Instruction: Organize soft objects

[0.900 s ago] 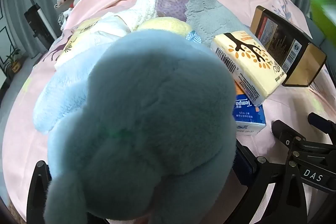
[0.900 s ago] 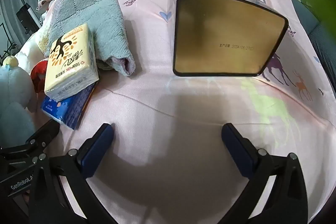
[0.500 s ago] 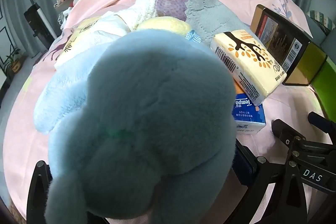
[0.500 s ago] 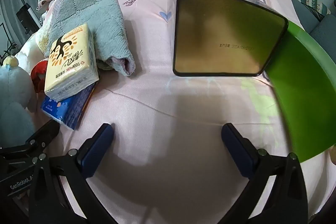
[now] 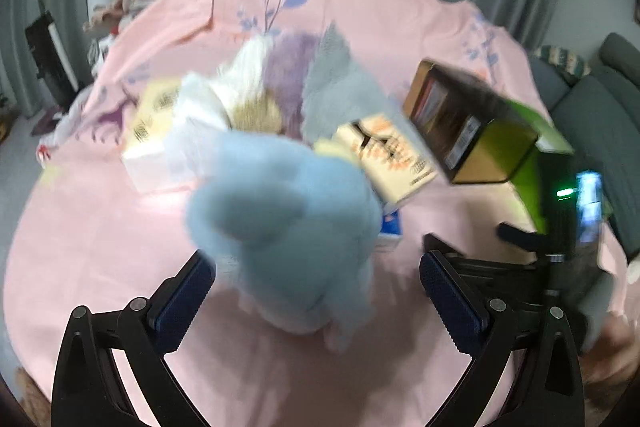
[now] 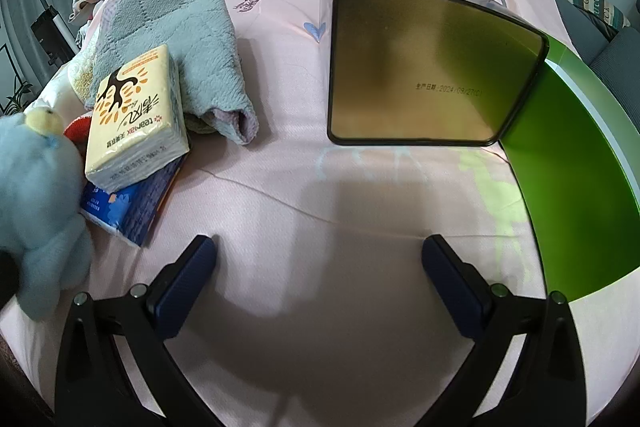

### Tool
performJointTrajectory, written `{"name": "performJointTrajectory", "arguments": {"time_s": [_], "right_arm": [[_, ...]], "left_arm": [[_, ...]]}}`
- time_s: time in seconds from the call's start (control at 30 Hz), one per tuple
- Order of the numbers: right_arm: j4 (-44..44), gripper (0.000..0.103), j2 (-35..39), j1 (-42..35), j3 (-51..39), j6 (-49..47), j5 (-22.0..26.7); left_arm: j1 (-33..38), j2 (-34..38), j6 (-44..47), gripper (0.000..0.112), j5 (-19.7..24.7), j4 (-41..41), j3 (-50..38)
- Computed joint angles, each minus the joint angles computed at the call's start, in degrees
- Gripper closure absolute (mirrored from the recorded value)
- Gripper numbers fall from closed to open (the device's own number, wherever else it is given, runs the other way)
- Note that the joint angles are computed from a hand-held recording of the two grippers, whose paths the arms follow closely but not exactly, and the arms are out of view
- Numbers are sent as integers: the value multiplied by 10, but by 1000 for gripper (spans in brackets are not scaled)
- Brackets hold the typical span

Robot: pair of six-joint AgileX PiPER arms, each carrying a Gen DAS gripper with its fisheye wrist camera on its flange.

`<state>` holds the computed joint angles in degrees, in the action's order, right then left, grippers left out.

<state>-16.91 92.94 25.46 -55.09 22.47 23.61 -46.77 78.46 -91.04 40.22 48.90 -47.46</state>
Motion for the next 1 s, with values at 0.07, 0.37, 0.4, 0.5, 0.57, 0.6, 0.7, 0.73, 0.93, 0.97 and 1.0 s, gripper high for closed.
{"name": "performJointTrajectory", "arguments": {"time_s": [0.07,0.37,0.4,0.5,0.57,0.6,0.7,0.73,0.93,0.97,1.0], "right_arm": [[0,1,0,0,0,0,0],[32,1,11,-5,-27,-31,22],[45,2,6,-8,-31,-45,33],[161,5,-27,-32,-39,-154,65],[214,5,-57,-48,-50,-181,94],[249,4,-74,-58,-60,-194,113],[344,4,-94,-78,-116,-234,207],[361,4,-90,-80,-149,-232,250],[350,5,-24,-14,-310,-123,394],[355,6,-3,0,-334,-119,402],[362,6,10,4,-349,-122,406]], "left_arm": [[-6,-30,3,10,-2,-2,12],[19,-107,6,15,-10,-10,60],[33,-117,11,18,-19,-17,66],[79,-146,51,26,-65,-56,86],[114,-158,113,26,-98,-110,95],[127,-161,145,27,-109,-137,96],[141,-168,194,36,-125,-177,98],[147,-170,222,41,-137,-203,100],[150,-163,284,55,-153,-269,95],[147,-160,274,59,-149,-261,94],[146,-159,268,59,-148,-259,95]]}}
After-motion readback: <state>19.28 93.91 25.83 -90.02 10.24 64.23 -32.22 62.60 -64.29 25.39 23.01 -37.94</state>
